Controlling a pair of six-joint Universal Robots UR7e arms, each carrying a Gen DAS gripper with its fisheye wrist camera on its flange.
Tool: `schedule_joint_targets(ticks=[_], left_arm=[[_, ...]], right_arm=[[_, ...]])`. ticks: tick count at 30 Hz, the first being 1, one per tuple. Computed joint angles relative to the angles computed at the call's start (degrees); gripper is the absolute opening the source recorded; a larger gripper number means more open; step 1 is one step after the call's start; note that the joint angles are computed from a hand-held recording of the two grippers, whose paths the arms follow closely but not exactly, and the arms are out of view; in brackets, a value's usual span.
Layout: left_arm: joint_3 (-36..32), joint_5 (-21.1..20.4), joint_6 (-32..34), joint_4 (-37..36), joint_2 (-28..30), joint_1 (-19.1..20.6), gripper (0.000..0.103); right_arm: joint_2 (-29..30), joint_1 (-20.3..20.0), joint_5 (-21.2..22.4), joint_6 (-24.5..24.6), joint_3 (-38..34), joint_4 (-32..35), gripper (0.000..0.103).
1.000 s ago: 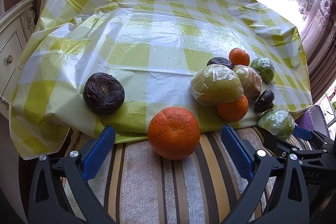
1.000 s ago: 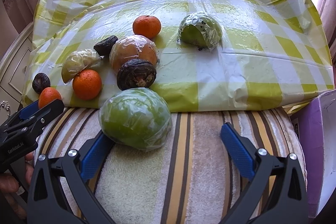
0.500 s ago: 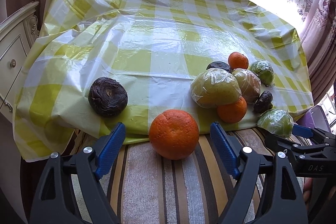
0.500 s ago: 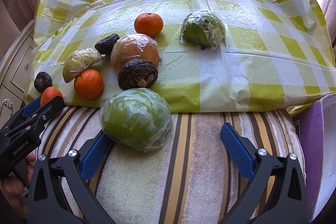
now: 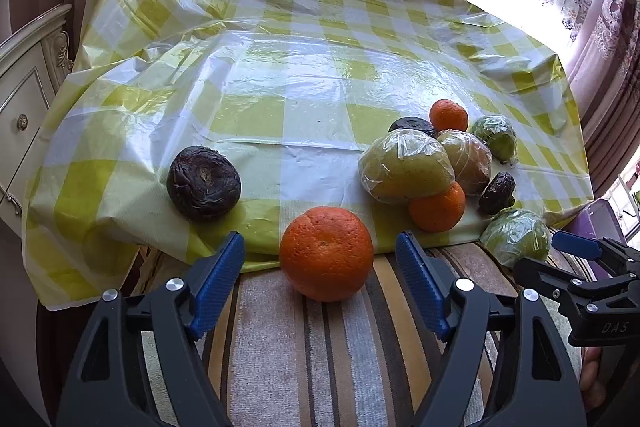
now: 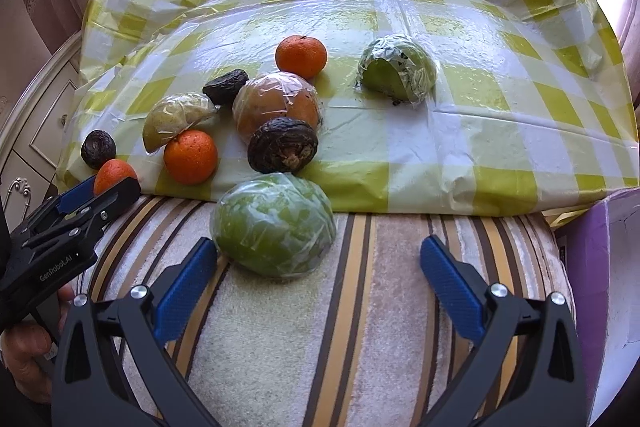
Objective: Organize fruits
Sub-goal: 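Grasp the large orange with the left tool while the right tool grasps the wrapped green fruit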
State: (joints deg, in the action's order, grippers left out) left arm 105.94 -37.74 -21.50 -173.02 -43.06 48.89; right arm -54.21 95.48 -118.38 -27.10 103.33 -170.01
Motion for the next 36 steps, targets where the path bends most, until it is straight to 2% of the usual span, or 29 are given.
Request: schedule_joint_targets(ticks=[2, 6, 9, 14, 18, 22, 26, 31, 33, 35, 36], left_arm=[[0.1, -0.2, 0.0, -0.1, 0.0, 0.1, 0.073], [0.1, -0.3, -0.1, -0.1, -0.1, 0.1, 0.067], [0.1, -0.3, -0.1, -0.1, -0.1, 0.2, 0.063], [0.0, -0.3, -0.4, 0.4, -0.1, 0.2, 0.052], [0.1, 0.0, -0.1, 0.5, 0.0, 0.0, 0.044], [0.0, 1.2, 0.1, 1.1, 0.3, -0.5, 0.042], [0.3, 1.2, 0.3, 0.5, 0.3, -0.8, 0.042], [0.5, 1.3, 1.0, 0.1, 0.3, -1.1, 0.041], [0.7, 1.4, 1.4, -0.2, 0.2, -1.4, 0.041], [0.8, 1.4, 1.6, -0.2, 0.2, -1.6, 0.041], [0.7, 1.4, 1.6, -0.1, 0.2, -1.6, 0.041]], right_arm=[[-0.8, -0.2, 2.3, -1.1, 0.8, -1.2, 0.102], [0.0, 0.5, 0.7, -2.2, 0.2, -1.5, 0.102], [0.3, 0.8, 1.1, -2.6, 0.1, -2.3, 0.102], [1.3, 1.4, -0.5, -3.7, -0.6, -2.8, 0.102], [0.9, 1.0, 0.7, -3.1, -0.6, -2.2, 0.102], [0.5, 0.6, 1.8, -2.5, -0.2, -2.7, 0.101], [0.5, 0.7, 1.6, -2.8, 0.1, -2.9, 0.086], [0.4, 0.6, 2.5, -4.0, 0.4, -2.6, 0.076], [0.3, 0.5, 3.4, -4.5, 0.6, -2.1, 0.065], [0.2, 0.5, 4.0, -5.2, 0.9, -1.8, 0.062], [0.5, 0.7, 3.5, -5.8, 0.8, -2.1, 0.065]])
